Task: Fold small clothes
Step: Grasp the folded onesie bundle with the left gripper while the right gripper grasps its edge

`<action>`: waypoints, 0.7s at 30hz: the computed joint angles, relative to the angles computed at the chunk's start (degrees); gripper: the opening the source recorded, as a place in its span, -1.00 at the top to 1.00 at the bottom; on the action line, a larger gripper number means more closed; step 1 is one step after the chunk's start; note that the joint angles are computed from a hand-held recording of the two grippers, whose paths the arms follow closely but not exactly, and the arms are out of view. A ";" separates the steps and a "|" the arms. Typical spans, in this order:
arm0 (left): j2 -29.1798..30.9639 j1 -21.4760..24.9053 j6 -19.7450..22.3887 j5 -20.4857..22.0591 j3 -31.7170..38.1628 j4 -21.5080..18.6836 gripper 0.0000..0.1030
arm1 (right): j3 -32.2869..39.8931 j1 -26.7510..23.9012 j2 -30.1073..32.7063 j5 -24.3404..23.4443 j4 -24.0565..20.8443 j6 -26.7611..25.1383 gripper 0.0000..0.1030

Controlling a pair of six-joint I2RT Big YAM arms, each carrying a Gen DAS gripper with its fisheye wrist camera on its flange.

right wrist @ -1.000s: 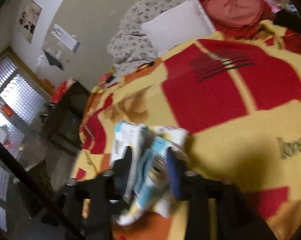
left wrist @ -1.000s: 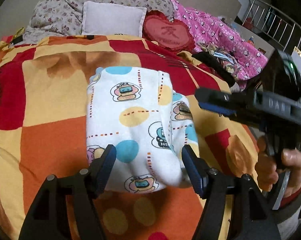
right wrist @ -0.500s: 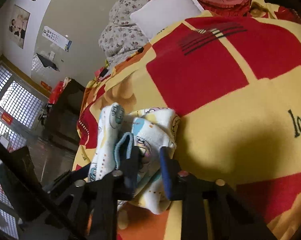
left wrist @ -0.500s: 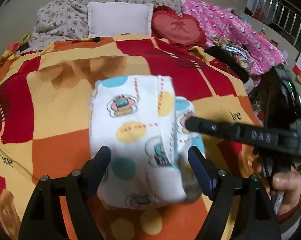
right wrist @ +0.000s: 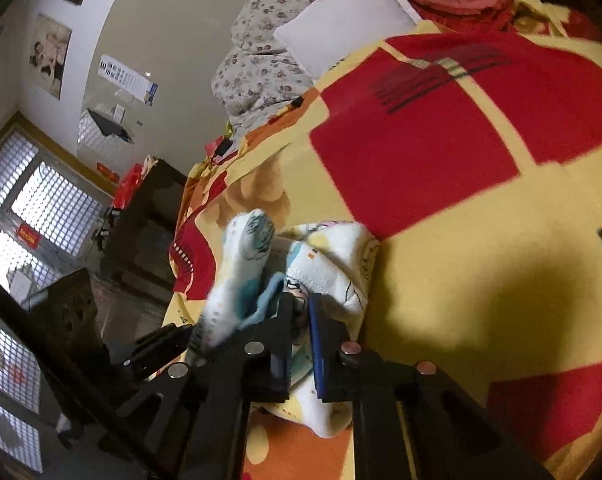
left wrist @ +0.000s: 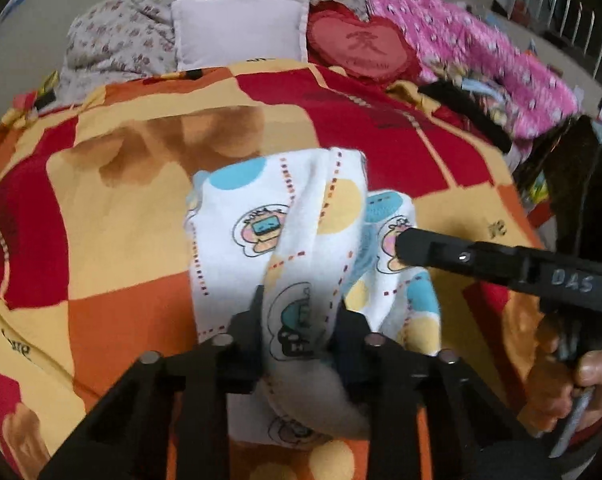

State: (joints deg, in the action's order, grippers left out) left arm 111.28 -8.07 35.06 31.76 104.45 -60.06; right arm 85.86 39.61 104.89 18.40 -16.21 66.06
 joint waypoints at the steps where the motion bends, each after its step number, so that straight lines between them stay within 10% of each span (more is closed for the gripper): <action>1: 0.00 0.56 -0.30 1.65 0.16 -0.40 0.58 | 1.05 -0.11 0.46 -0.18 -0.75 -0.61 0.84; 7: 1.68 5.96 -8.02 14.31 4.47 -3.82 0.63 | 4.68 -0.59 2.16 -3.66 4.37 -5.16 0.87; 11: -0.86 8.90 -16.42 19.81 1.65 3.79 0.63 | 6.74 -1.00 3.44 -7.67 12.19 -9.81 0.87; 17: -5.07 5.37 -12.47 13.28 -5.36 8.70 0.63 | 7.56 -2.59 5.95 -8.25 6.03 -7.42 0.87; 21: -4.69 4.01 -10.69 11.75 -6.32 7.59 0.63 | -0.03 -2.88 3.33 -8.67 13.13 -2.36 0.86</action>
State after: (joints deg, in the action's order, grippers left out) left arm 106.59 -4.06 24.37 43.50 98.13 -52.47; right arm 85.84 36.72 108.23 9.73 -3.08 63.70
